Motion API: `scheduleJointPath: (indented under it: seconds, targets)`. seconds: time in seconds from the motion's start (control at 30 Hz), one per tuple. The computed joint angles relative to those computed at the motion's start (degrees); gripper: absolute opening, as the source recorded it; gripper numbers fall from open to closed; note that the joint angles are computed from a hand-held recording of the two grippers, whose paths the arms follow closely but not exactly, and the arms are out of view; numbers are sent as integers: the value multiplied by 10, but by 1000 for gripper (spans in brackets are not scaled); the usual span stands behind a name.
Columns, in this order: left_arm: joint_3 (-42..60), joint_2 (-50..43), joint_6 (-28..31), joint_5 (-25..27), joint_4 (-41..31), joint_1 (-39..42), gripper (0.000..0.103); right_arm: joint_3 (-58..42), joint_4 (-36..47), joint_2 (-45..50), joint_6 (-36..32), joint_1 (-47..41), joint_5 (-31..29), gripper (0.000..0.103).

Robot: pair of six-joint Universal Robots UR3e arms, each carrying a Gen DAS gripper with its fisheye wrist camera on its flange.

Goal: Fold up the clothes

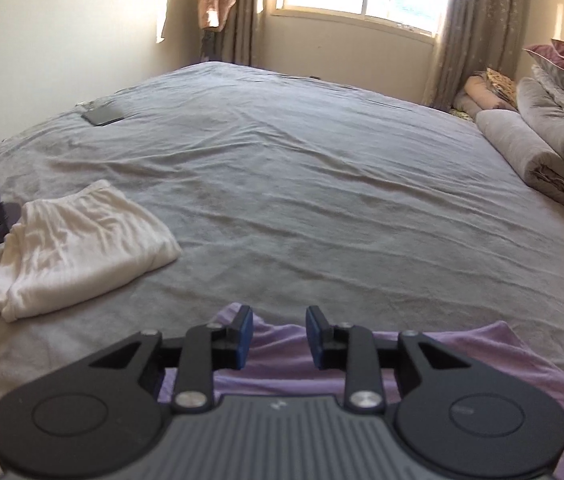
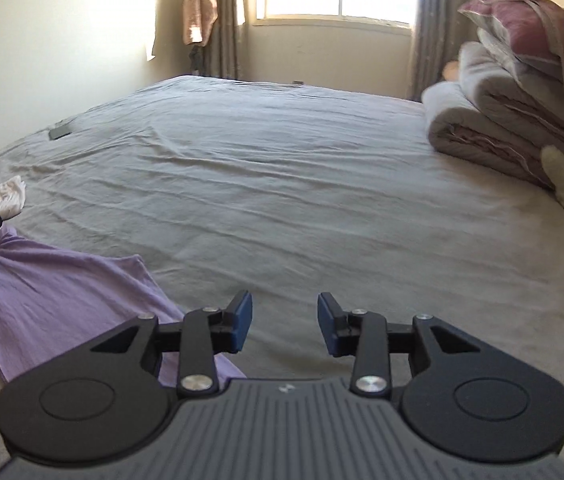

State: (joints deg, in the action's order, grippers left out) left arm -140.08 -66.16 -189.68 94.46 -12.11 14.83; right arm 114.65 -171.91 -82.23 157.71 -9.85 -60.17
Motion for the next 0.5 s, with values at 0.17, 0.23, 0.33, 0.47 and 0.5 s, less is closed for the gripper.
scheduleJointPath:
  seconds: [0.17,0.23,0.33,0.47,0.5]
  targets:
    - [44,-124,-10,10,78,-126,30,42,54,-55,-27,-67,45,39]
    - [66,-169,-17,15,93,-167,30,62,104,-85,-78,-85,67,39]
    - [94,-217,-28,2,92,-201,30,104,189,-147,-185,-121,96,39]
    - [117,-256,-36,3,77,-223,30,152,334,-245,-354,-181,126,39]
    - [118,-261,-35,9,79,-226,30,164,374,-272,-396,-200,134,39]
